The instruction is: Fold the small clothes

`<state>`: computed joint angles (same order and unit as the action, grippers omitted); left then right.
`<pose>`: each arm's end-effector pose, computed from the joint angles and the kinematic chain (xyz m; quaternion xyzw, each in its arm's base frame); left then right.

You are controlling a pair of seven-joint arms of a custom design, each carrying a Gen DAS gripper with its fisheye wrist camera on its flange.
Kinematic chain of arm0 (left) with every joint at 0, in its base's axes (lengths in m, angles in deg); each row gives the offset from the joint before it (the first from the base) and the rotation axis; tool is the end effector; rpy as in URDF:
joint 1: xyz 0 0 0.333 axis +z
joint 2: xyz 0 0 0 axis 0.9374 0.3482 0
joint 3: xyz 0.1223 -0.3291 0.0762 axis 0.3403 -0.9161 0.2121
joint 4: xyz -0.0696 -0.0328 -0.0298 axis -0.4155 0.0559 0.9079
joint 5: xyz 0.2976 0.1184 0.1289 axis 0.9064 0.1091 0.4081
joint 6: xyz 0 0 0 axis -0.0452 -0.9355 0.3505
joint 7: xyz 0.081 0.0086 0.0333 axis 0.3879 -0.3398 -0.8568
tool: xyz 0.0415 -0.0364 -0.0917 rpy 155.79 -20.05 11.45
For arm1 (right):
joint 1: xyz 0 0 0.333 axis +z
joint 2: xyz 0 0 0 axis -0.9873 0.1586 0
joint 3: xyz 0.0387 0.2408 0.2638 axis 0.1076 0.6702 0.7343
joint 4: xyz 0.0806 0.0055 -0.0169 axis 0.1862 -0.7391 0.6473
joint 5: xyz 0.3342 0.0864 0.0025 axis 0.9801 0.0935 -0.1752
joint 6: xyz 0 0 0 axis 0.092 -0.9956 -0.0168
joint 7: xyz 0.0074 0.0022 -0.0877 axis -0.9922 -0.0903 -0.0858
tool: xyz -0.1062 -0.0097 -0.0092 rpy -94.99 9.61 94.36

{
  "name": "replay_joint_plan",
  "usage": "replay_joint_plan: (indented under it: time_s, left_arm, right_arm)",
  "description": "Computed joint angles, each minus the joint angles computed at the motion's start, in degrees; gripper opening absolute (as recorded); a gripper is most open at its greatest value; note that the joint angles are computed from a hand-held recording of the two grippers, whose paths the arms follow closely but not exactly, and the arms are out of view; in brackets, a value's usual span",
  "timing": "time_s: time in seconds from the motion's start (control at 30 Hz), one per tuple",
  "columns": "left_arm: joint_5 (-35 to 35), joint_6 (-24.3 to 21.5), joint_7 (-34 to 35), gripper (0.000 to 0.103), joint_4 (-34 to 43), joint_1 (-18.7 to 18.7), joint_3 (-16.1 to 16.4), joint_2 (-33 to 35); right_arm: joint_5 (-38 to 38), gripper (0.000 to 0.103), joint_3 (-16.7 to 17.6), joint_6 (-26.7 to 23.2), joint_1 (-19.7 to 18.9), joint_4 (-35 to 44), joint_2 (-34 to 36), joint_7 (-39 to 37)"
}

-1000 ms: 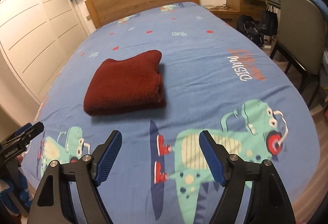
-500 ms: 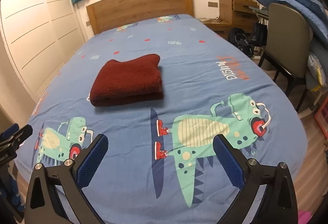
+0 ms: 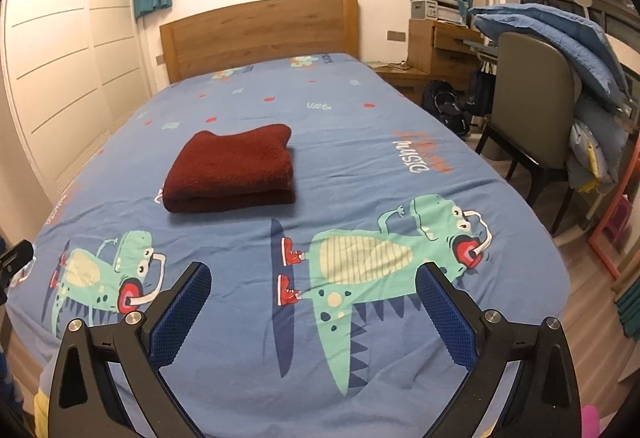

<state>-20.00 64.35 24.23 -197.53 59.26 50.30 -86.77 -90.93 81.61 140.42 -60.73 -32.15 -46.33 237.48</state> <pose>0.4197 -0.2638 0.5811 -0.6441 0.6283 -0.2972 0.3195 0.4460 0.2835 0.5830 -0.6390 0.6438 -0.2721 0.3212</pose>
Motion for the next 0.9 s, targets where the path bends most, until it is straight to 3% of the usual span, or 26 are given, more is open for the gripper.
replay_joint_plan:
  time_s: [0.4, 0.9]
  left_arm:
    - [3.88, -1.08, -4.57, 0.101, -0.41, 0.46, -0.65, -0.86]
    - [4.64, -1.18, -4.86, 0.101, -0.14, -0.67, -0.34, 0.02]
  right_arm:
    - [-1.46, 0.102, 0.73, -0.19, -0.07, -0.64, -0.81, 2.41]
    - [-2.42, 0.102, 0.55, -0.30, -0.14, -1.57, -0.95, 4.18]
